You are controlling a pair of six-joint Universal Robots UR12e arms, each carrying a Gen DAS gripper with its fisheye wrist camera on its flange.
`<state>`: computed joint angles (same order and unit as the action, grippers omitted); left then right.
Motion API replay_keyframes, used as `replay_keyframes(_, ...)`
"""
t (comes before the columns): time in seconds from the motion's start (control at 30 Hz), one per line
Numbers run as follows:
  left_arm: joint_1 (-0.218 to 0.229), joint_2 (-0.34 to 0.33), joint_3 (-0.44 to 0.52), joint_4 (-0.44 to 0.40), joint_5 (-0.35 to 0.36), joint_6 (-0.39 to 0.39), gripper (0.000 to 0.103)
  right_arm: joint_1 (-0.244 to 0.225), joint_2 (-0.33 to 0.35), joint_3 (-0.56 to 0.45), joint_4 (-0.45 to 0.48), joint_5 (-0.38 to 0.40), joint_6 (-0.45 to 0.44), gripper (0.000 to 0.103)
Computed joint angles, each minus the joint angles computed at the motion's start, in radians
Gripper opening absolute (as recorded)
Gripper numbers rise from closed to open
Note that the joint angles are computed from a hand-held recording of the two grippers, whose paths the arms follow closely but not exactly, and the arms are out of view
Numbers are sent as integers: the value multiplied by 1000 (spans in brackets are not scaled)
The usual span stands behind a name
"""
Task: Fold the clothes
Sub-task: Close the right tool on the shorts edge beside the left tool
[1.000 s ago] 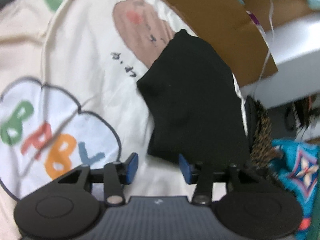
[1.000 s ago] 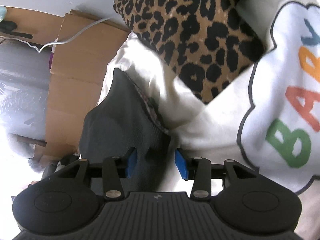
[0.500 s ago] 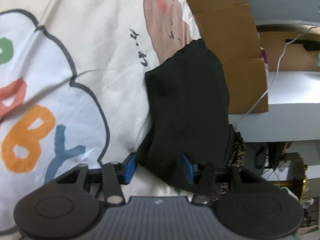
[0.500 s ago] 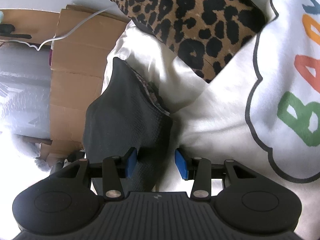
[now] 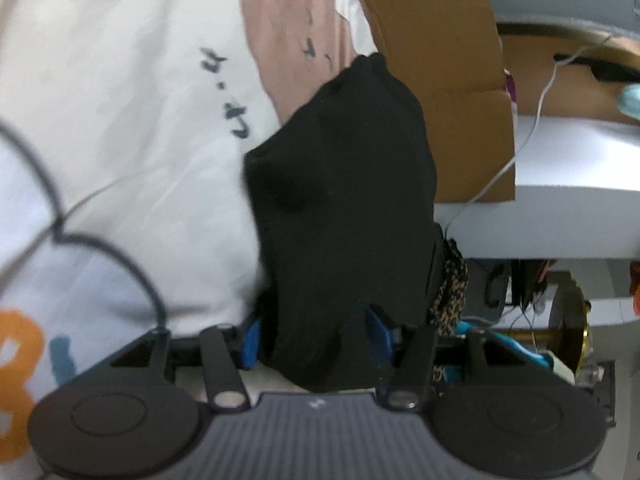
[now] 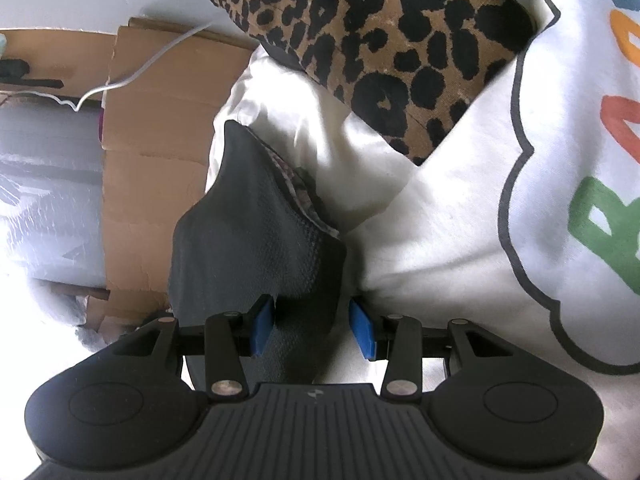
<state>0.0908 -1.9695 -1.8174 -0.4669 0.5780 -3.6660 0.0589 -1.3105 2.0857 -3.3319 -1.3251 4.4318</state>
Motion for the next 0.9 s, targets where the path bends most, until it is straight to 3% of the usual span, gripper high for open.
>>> replay_keyframes(0.23,11,19,9,-168,-45,218,56,8,16,-5,-43,-44,59,48)
replay_keyframes(0.37,13,26,1,-171,-41,227,51,8,21,-10,-46,-54,58,48)
replay_keyframes(0.4,9,27,0,-162,-29,225,46,9,22,-13,-42,-60,56,48)
replay_keyframes(0.47,3,36,5,-191,13,262,20,13,24,-23,-22,-72,47,47)
replay_keyframes(0.53,9,48,3,-228,26,290,11,16,23,-31,2,-78,38,42)
replay_keyframes(0.57,11,51,-3,-205,29,277,10,15,23,-34,8,-69,33,26)
replay_keyframes(0.7,13,62,-4,-183,42,291,8,11,19,-39,30,-45,6,12)
replay_keyframes(0.9,18,79,20,-213,65,314,8,15,15,-35,27,-28,19,10)
